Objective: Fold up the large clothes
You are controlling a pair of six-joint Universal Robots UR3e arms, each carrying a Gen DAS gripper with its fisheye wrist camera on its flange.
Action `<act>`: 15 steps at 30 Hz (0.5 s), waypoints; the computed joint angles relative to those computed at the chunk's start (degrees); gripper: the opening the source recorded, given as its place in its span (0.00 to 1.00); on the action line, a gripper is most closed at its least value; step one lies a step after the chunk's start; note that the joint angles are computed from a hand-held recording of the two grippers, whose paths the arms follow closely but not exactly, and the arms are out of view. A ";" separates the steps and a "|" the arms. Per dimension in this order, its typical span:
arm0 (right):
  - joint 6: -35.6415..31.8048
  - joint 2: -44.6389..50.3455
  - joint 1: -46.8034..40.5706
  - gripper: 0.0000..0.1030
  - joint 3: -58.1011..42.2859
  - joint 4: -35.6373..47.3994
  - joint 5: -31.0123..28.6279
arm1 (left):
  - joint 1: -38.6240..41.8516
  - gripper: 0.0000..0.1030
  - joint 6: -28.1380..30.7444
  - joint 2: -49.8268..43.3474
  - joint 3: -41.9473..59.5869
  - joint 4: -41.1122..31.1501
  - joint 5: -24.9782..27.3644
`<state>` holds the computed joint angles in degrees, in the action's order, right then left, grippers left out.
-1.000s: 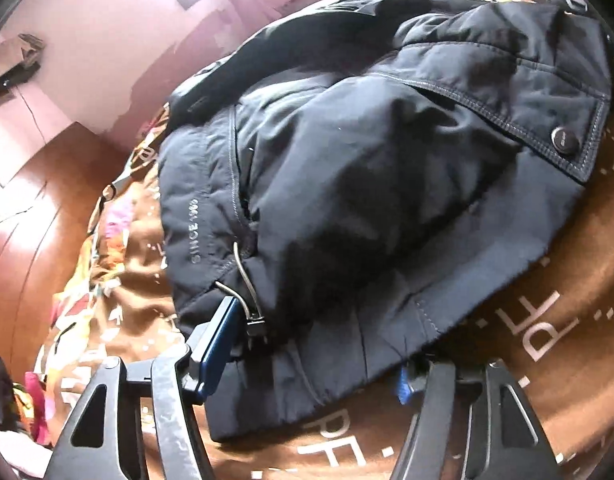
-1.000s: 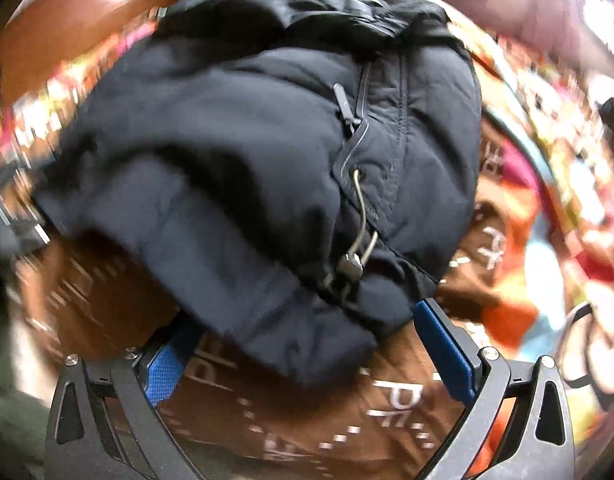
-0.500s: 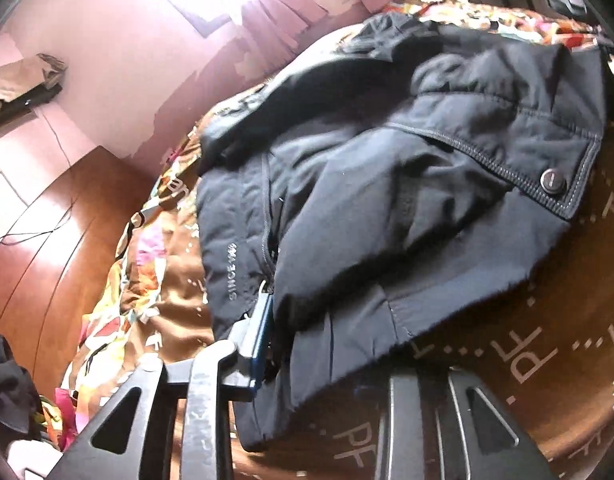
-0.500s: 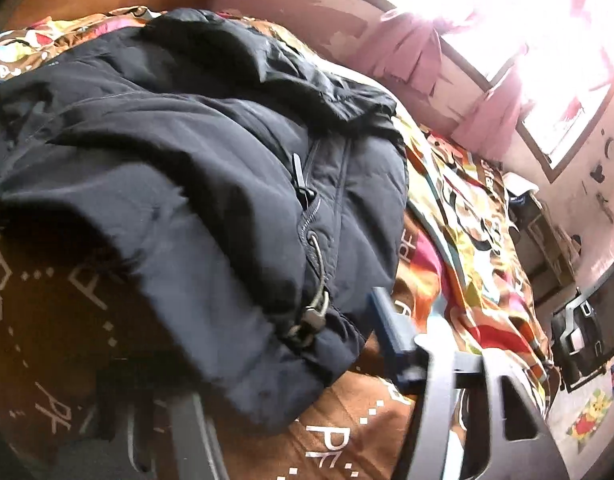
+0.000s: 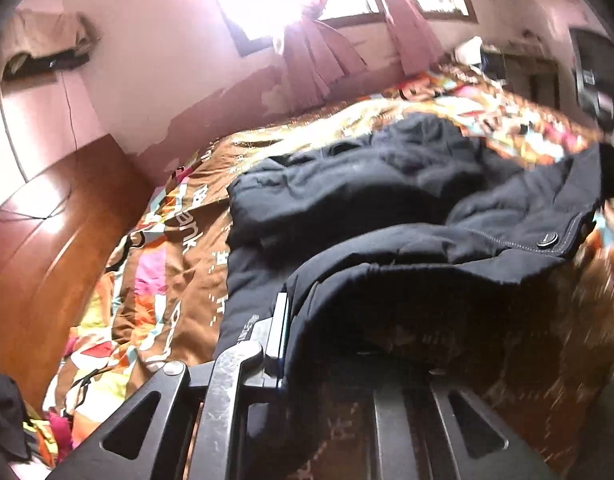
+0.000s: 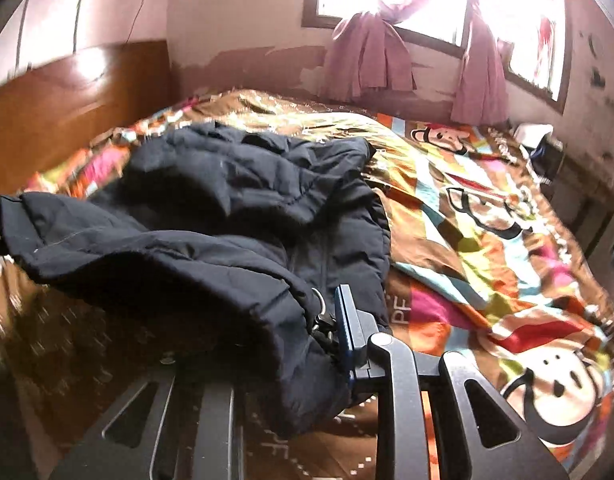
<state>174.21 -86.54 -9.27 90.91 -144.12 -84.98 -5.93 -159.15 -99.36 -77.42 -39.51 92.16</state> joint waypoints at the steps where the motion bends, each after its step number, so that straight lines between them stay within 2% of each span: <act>1: 0.39 -0.36 -0.54 0.20 0.07 0.23 0.94 | 0.72 0.12 -0.47 -1.69 4.30 -2.73 -1.13; 6: 0.86 -0.67 -1.82 0.20 0.49 0.28 3.57 | 2.36 0.11 -3.23 -8.53 18.65 -12.24 -3.95; 9: 1.09 -1.48 -2.11 0.26 1.82 0.18 4.87 | 2.50 0.11 -5.26 -12.24 25.79 -16.68 -4.41; 11: 0.52 -2.27 -1.79 0.42 3.09 -0.18 5.08 | 2.64 0.11 -6.31 -14.08 29.23 -18.76 -4.87; 13: -0.41 -2.84 -0.41 0.52 4.71 -1.22 3.72 | 2.74 0.11 -7.45 -15.73 32.66 -20.90 -5.12; 15: -2.18 -4.15 0.66 0.57 8.02 -3.45 4.26 | 3.11 0.10 -8.58 -18.23 37.55 -23.74 -5.70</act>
